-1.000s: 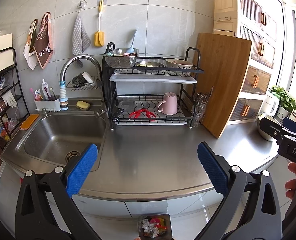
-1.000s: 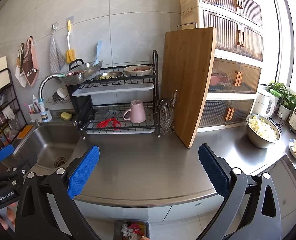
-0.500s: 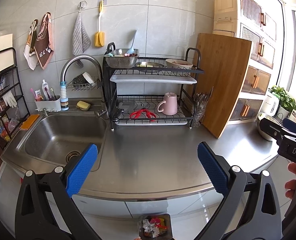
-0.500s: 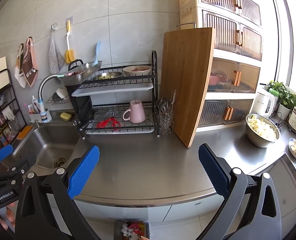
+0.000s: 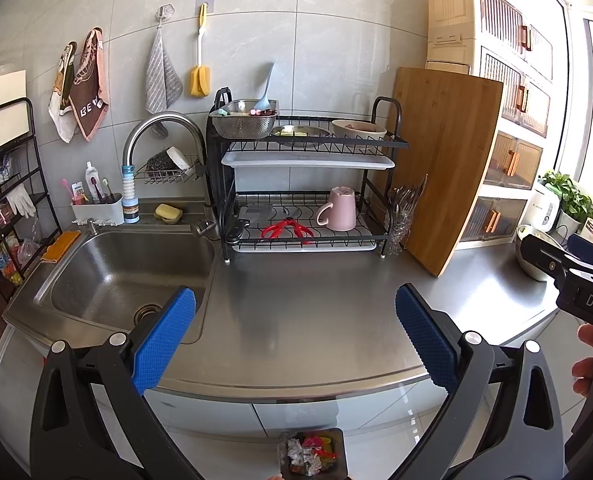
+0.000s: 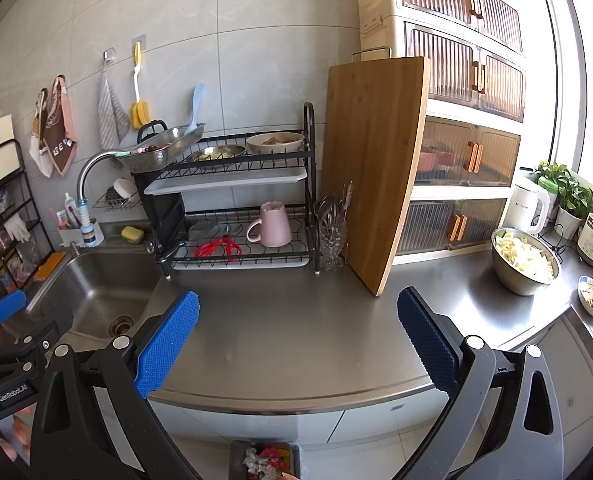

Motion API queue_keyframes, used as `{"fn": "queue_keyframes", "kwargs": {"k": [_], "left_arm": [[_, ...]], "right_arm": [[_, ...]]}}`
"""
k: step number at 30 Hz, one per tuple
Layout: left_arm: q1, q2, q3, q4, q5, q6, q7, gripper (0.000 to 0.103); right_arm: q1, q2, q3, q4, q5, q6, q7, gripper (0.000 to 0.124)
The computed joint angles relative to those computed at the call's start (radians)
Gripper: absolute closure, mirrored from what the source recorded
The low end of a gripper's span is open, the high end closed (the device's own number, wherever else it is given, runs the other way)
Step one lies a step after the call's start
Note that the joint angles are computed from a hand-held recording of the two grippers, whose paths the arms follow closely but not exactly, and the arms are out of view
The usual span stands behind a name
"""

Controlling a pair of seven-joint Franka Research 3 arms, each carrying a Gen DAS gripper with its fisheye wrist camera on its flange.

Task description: Collect trash

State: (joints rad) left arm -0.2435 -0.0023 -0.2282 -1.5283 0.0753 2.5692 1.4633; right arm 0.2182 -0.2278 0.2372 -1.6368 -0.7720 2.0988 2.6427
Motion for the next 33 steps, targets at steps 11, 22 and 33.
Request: {"fn": "queue_keyframes", "kwargs": {"k": [11,22,33], "left_arm": [[0.0,0.001,0.0,0.005,-0.017,-0.002,0.013,0.008],[0.002,0.01,0.0,0.016,-0.026,-0.007,0.012,0.008],[0.0,0.027,-0.002,0.038,0.018,-0.025,-0.006,0.008]], "right_arm": [[0.001,0.002,-0.002,0.001,0.0,0.003,-0.001,0.024],[0.002,0.009,-0.011,0.003,0.019,0.019,-0.008,0.024],[-0.001,0.014,-0.016,0.002,0.031,0.019,-0.012,0.024]]}}
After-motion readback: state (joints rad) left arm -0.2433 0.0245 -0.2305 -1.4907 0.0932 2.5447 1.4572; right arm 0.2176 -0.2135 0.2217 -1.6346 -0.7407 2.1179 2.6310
